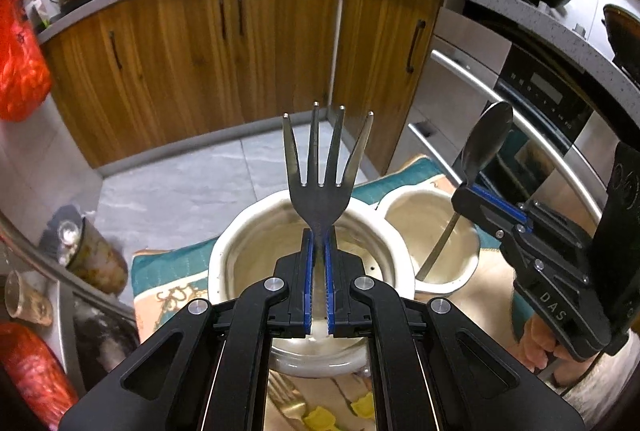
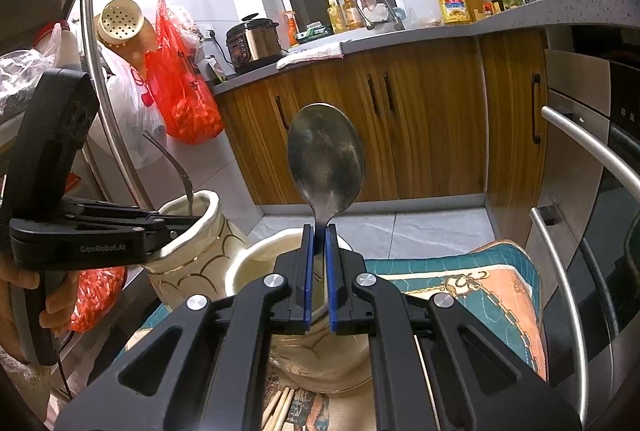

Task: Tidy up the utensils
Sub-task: 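Lower the fork into the tall holder cup while the right tool drops the spoon into the small cup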

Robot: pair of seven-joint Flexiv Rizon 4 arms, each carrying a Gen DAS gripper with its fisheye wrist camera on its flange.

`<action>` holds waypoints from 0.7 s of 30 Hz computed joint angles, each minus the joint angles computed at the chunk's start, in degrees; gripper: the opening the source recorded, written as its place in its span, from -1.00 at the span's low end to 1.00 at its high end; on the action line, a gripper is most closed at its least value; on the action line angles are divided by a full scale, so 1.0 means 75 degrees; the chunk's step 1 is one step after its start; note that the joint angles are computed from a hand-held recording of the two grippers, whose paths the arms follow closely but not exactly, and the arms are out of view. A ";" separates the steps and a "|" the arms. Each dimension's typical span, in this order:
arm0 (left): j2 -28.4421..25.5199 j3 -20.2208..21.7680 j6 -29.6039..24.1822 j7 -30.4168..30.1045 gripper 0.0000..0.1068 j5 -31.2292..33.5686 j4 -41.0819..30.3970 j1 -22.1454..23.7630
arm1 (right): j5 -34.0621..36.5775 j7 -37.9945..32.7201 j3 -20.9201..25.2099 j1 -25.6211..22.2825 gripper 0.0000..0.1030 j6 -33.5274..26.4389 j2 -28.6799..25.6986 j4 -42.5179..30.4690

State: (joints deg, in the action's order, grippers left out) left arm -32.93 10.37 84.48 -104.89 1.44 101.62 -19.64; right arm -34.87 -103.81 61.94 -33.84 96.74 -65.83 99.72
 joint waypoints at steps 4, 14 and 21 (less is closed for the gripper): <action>-0.0038 0.0239 -0.0390 -0.0080 -0.89 0.0167 -0.0217 -0.0183 | 0.0153 0.0043 -0.0096 0.0138 -0.89 -0.0218 0.0175 -0.0105; -0.0022 0.0283 -0.0330 -0.0420 -0.87 0.0522 -0.0223 -0.0170 | 0.1085 -0.0295 -0.0020 0.0367 -0.89 -0.0880 0.0305 -0.0476; 0.0047 0.0448 -0.0040 -0.0649 -0.77 0.0699 -0.0086 -0.0313 | 0.1730 -0.0796 -0.0065 0.0460 -0.87 -0.0875 0.0461 -0.0512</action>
